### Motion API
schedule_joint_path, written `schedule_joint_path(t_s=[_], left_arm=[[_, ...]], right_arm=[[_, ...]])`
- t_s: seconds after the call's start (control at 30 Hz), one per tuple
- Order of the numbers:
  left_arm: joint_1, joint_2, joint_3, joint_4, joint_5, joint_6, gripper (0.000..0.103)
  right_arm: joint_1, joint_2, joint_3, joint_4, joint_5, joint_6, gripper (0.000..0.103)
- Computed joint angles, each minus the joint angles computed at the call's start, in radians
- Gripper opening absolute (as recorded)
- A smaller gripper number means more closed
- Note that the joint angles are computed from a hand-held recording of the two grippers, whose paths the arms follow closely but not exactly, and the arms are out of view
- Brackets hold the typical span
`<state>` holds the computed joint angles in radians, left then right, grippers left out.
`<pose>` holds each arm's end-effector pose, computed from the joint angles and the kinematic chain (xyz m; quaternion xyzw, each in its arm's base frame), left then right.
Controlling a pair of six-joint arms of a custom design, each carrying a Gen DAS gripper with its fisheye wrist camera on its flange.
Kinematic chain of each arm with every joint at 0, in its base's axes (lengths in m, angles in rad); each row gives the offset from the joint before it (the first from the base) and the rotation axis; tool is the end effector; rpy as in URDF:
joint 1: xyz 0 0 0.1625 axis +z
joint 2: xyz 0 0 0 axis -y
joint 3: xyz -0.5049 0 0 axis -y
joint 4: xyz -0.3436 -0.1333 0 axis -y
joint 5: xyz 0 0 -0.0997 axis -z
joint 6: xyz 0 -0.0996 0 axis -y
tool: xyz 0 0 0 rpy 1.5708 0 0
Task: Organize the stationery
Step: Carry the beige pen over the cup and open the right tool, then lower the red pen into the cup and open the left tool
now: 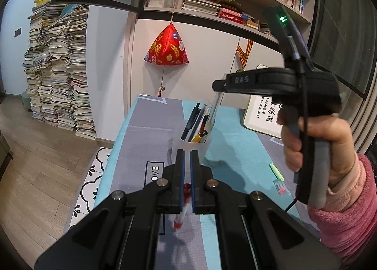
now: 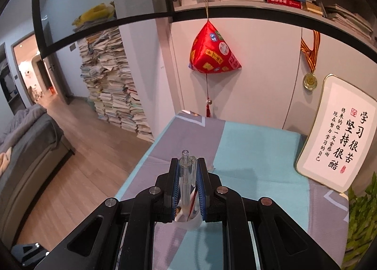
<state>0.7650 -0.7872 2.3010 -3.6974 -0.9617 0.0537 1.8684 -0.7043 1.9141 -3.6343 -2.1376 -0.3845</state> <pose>-0.2322 -0.4866 0.1676 0.2967 0.8645 -0.3726 0.1602 0.2625 -0.5837 0.1879 0.1832 -0.8623 0.3861 0.2716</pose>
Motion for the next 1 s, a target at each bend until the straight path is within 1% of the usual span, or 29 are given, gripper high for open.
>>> schedule_joint_path(t_s=[0.2,0.37,0.53,0.6,0.7,0.77,0.83,0.97,1.0], left_arm=[[0.004,0.000,-0.007,0.019,-0.003,-0.006,0.002],[0.004,-0.001,-0.008,0.023,-0.003,-0.006,0.002],[0.005,-0.001,-0.012,0.034,-0.007,-0.007,0.002],[0.004,0.001,-0.015,0.037,-0.006,-0.008,0.002],[0.004,0.002,-0.021,0.045,-0.006,-0.009,0.002],[0.004,0.005,-0.029,0.052,-0.004,-0.007,0.002],[0.005,0.005,-0.037,0.056,-0.005,-0.003,0.002],[0.001,0.005,-0.065,0.067,0.000,0.025,0.002],[-0.001,0.006,-0.071,0.067,0.002,0.036,0.002]], right_arm=[[-0.019,0.026,-0.008,0.028,-0.011,0.021,0.015],[-0.043,0.029,0.003,0.047,0.003,0.051,0.015],[-0.053,0.030,0.015,0.049,0.003,0.057,0.015],[-0.059,0.025,0.027,0.043,0.015,0.061,0.015],[-0.068,0.007,0.040,0.083,0.036,0.081,0.015],[-0.072,-0.006,0.060,0.083,0.048,0.084,0.015],[-0.075,-0.020,0.090,0.058,0.056,0.085,0.015],[-0.091,-0.065,0.176,0.025,0.090,0.093,0.016],[-0.093,-0.071,0.192,0.017,0.088,0.088,0.016]])
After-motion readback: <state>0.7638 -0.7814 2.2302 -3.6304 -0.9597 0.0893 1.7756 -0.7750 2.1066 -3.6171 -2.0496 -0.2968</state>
